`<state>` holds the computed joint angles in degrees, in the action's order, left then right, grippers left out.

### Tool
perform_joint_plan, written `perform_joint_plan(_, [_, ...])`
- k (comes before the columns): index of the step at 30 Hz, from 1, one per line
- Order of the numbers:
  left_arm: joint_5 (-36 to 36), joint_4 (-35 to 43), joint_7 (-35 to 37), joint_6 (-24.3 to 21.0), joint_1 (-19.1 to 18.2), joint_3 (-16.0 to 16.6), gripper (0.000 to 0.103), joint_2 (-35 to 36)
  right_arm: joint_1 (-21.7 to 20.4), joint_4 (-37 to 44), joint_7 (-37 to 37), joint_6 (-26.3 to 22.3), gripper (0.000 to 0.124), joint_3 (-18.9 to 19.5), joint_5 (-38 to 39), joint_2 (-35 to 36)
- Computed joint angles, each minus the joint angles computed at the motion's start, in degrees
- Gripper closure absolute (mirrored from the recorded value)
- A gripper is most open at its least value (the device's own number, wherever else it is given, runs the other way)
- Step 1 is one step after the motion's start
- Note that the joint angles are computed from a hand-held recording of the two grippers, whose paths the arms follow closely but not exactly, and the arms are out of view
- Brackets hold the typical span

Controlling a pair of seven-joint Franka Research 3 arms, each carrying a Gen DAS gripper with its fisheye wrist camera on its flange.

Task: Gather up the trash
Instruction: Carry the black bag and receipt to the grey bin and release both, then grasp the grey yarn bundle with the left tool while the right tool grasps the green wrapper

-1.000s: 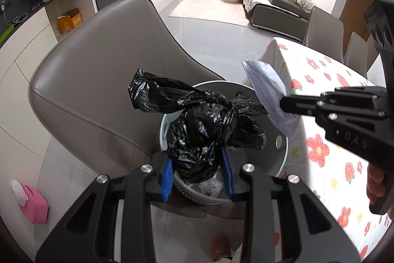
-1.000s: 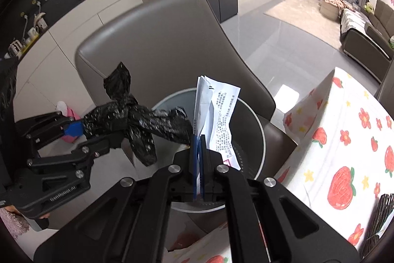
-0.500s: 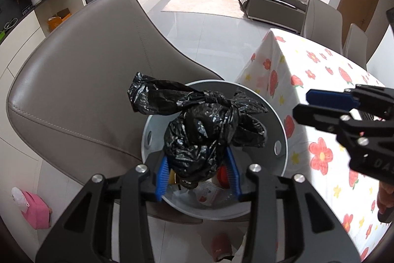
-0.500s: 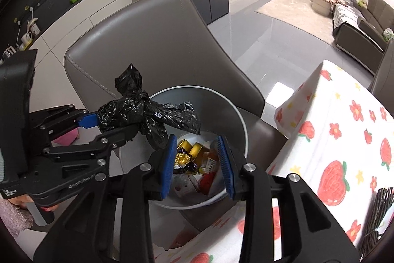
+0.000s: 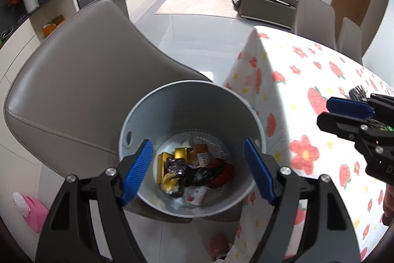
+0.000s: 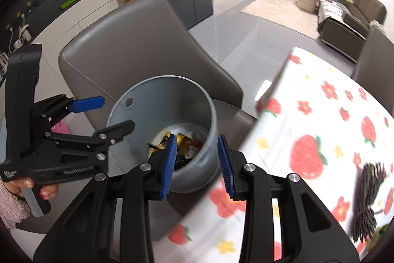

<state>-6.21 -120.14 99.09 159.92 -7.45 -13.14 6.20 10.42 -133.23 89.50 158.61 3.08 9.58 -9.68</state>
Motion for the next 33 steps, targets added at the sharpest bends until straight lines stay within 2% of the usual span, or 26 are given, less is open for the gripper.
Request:
perform_joint_plan(2, [0.0, -0.3, -0.1, 0.0, -0.8, -0.7, 0.027, -0.5, -1.5, -3.3, 1.7, 0.2, 0.091, -0.2, -1.6, -3.3])
perform_joint_plan(4, [-0.9, -0.3, 0.5, -0.3, -1.6, -1.5, 0.027, -0.8, -4.3, -6.9, 4.8, 0.7, 0.076, 0.4, -4.6, -7.1])
perform_joint_plan(5, [-1.2, -0.3, 0.8, -0.5, -2.2, -1.9, 0.027, -0.9, -5.8, -8.9, 6.1, 0.9, 0.074, 0.6, -5.9, -9.2])
perform_joint_plan(13, [-2.3, 3.5, 1.3, -1.3, -8.8, -6.1, 0.027, 1.4, -19.5, -22.3, 10.2, -3.4, 0.073, -0.9, -10.8, -27.1])
perform_joint_plan(19, [1.5, 10.1, -1.2, -2.0, -14.6, -8.9, 0.027, 6.0, -31.3, -27.1, 8.2, -6.7, 0.073, -4.0, -14.0, -36.4])
perform_joint_plan(22, [4.7, 14.2, -3.2, -3.1, -17.6, -9.6, 0.027, 9.1, -35.6, -28.0, 6.0, -7.3, 0.073, -6.0, -14.5, -37.9])
perform_joint_plan(26, [9.9, 20.2, -6.8, -4.8, -21.8, -9.7, 0.027, 13.6, -39.3, -28.1, 2.4, -7.0, 0.07, -8.2, -14.1, -37.4])
perform_joint_plan(30, [13.9, 25.7, -9.6, -6.8, -25.1, -9.2, 0.027, 17.6, -40.6, -27.7, -1.1, -5.7, 0.066, -10.5, -12.0, -35.5])
perform_joint_plan(33, [15.8, 29.8, -11.4, -8.4, -26.9, -8.8, 0.027, 20.8, -40.8, -27.1, -2.6, -4.3, 0.066, -10.6, -10.4, -32.8])
